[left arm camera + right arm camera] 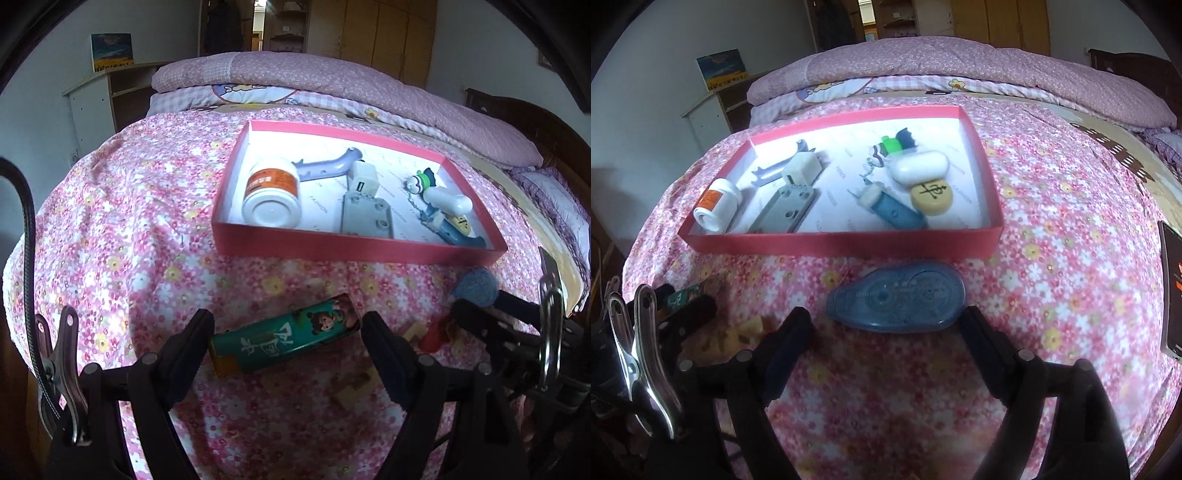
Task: Organize rigid objects
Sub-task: 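Grasp the blue tape dispenser with the right tool while the left tool holds the tube, then lower the green tube into the tray with the left tool while the right tool carries the dispenser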
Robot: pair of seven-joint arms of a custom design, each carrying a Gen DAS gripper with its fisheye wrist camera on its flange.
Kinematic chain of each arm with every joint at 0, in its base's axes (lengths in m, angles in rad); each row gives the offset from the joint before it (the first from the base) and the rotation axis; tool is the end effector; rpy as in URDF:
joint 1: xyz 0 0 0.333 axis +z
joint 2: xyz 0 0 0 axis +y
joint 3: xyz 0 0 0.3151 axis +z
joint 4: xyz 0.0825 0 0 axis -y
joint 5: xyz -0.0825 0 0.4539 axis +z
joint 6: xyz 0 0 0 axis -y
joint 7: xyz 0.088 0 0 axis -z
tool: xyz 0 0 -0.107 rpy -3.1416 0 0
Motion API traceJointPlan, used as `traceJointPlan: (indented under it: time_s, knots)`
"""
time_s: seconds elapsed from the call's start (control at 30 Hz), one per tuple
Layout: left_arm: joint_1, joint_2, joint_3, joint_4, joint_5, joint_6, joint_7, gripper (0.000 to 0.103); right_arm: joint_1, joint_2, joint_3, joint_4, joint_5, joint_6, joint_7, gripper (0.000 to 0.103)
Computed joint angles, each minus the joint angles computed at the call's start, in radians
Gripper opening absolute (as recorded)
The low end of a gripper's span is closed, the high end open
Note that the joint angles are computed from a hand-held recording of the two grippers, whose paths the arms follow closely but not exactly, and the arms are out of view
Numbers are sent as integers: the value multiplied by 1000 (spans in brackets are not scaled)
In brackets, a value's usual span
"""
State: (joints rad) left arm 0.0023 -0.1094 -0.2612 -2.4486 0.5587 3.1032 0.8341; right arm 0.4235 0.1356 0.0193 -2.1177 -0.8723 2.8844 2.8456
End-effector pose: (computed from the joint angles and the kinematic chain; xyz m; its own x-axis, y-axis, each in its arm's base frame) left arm 0.5301 -0.1866 0.3702 -0.1141 -0.9902 0.0808 -0.7236 0.0271 -0.6897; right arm 0.5682 0.3183 0.3614 0.0013 -0.9905 -0.1372 -0.7446 0.0906 -0.6614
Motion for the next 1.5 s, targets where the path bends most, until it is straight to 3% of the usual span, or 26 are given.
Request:
traceJointPlan:
  time_s: [0.4, 1.17, 1.37, 1.5]
  knots:
    - [-23, 5, 19, -13, -108, 14, 96, 85, 18, 24, -8, 34, -87, -55, 10, 88]
    - [4, 4, -34, 47, -5, 12, 61, 85, -51, -68, 17, -82, -136, 67, 134, 88]
    - [-69, 53, 19, 114, -77, -2, 160, 85, -63, -85, 23, -87, -168, 75, 154, 88]
    - [-89, 94, 34, 171, 4, -6, 119, 85, -76, -98, 29, -89, -190, 78, 166, 88]
